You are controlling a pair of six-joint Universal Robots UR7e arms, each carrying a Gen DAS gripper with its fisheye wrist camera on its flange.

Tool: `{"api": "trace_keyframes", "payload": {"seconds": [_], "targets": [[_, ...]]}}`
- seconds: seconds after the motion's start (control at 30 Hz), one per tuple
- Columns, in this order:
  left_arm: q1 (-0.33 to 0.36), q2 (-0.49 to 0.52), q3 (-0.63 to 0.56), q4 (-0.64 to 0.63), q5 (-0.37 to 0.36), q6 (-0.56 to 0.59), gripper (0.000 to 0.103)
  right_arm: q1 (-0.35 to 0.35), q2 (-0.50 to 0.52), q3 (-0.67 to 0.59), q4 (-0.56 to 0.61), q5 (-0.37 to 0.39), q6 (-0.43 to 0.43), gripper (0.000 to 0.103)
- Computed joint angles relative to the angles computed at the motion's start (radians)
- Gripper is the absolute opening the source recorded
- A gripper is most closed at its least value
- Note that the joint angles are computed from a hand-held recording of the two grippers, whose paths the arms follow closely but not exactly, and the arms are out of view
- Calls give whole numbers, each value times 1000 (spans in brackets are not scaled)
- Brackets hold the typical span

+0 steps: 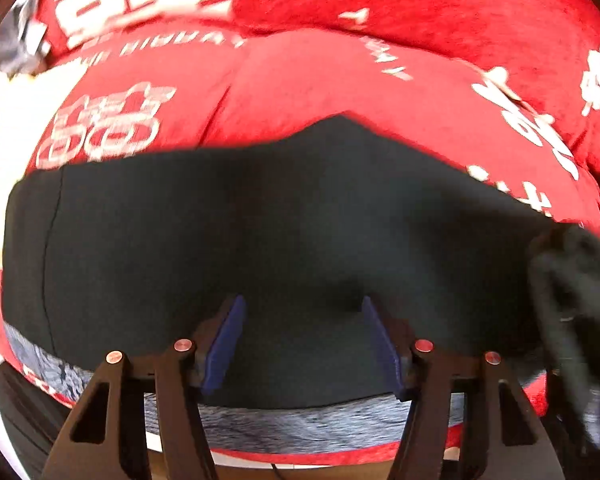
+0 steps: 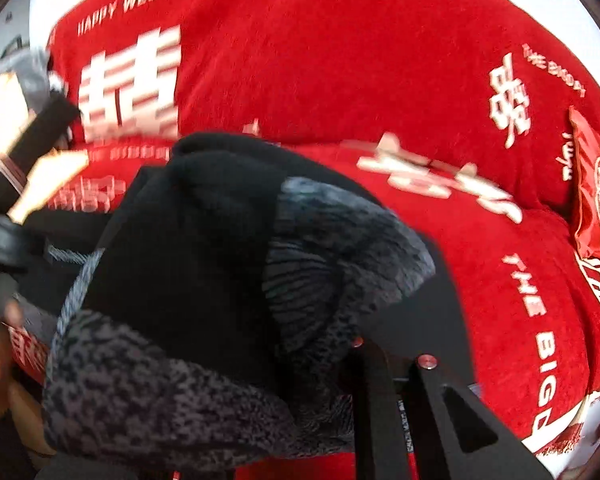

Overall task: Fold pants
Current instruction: 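Lay the lifted fabric onto the pants and open the right tool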

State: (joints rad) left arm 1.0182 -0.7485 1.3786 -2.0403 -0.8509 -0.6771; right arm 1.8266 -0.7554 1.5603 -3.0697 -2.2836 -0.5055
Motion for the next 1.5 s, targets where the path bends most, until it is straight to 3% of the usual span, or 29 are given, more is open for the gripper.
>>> {"api": "trace_keyframes", "payload": {"seconds": [0.1,0.13,0.17,0.2,0.33,0.4,0.47,0.53,0.6,0.8,0.97,1.03,1.13,1.23,1.33,1.43,1.5], "targets": [[0,-21,42,-66,-2,24,65,-4,46,-42,45,-61,32,15],[-3,-20,43,-65,6,22,70,-5,60,-63,67,-75,56,15],[-7,-18,42,-59,17,17,85,-4,74,-85,81,-82,78,15],[-11,-20,49,-74,26,17,89,-1,81,-100,91,-84,92,15],[-9,-31,60,-115,16,31,89,10,120,-185,157,-104,179,16],[-3,-32,58,-110,9,20,89,8,124,-195,214,-115,241,24],[0,-38,64,-103,8,9,89,5,116,-185,251,-87,263,51],[6,-36,60,-95,4,-6,89,12,97,-146,227,-55,223,65],[9,-37,58,-95,1,-12,89,21,82,-119,205,-40,200,65],[-22,-44,65,-133,45,22,89,28,-55,-10,201,103,186,65],[-59,-57,80,-178,117,24,89,-19,-189,51,267,320,237,68],[-62,-55,76,-199,107,33,89,-24,-215,67,253,352,219,70],[-63,-9,20,-132,84,56,89,-16,-165,34,164,196,189,75],[-65,42,-12,-82,78,85,89,-59,-115,-46,266,158,283,75],[-65,70,-19,-36,99,78,90,-81,-64,-101,347,89,318,74],[-68,63,9,-64,131,97,102,-86,-55,-79,309,73,283,74],[-58,52,26,-90,116,113,103,-81,-62,-54,290,60,257,74]]}}
